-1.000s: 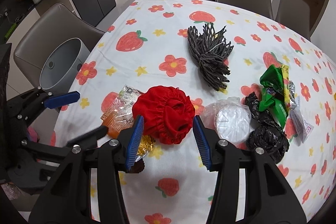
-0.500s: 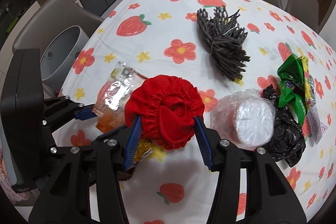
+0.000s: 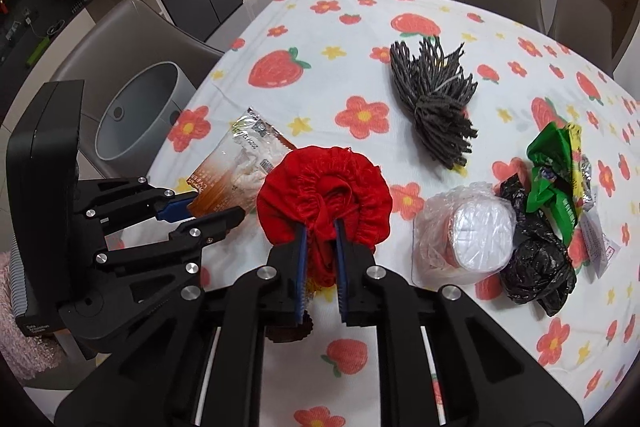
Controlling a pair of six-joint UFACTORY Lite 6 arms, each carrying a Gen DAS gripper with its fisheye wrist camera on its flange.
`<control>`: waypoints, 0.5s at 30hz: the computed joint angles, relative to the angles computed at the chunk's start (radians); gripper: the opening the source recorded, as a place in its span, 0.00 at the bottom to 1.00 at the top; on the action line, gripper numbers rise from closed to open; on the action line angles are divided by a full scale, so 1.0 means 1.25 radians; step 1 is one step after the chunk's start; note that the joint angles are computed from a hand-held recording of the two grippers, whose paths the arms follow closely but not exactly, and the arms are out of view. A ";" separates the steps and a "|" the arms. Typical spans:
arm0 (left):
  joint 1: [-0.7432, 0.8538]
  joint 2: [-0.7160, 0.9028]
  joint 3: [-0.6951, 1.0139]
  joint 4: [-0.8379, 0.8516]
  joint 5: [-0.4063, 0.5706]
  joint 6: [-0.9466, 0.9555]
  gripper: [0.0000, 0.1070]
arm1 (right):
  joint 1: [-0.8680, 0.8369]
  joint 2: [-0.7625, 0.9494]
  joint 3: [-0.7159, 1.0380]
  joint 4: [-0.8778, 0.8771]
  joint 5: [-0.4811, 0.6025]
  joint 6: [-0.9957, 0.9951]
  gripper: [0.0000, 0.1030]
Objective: Collect trash
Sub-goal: 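Grasp the orange snack bag with the left tool while the right tool grasps the red knit ball, then carry the snack bag and red ball to the grey bin and release both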
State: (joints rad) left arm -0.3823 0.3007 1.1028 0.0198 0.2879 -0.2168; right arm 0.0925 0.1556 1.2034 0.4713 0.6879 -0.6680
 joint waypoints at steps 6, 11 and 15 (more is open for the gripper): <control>0.052 -0.156 -0.094 0.073 0.022 -0.064 0.16 | 0.049 -0.037 0.046 0.001 0.043 0.029 0.11; 0.160 -0.308 -0.182 0.056 0.055 -0.020 0.16 | 0.131 -0.022 0.111 0.009 0.066 0.068 0.11; 0.270 -0.414 -0.236 0.025 0.089 0.055 0.16 | 0.229 0.034 0.202 0.006 0.074 0.111 0.11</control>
State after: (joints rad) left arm -0.0453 -0.2163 0.8078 0.0516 0.3990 -0.1478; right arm 0.3787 0.1979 1.4560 0.4791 0.7801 -0.5290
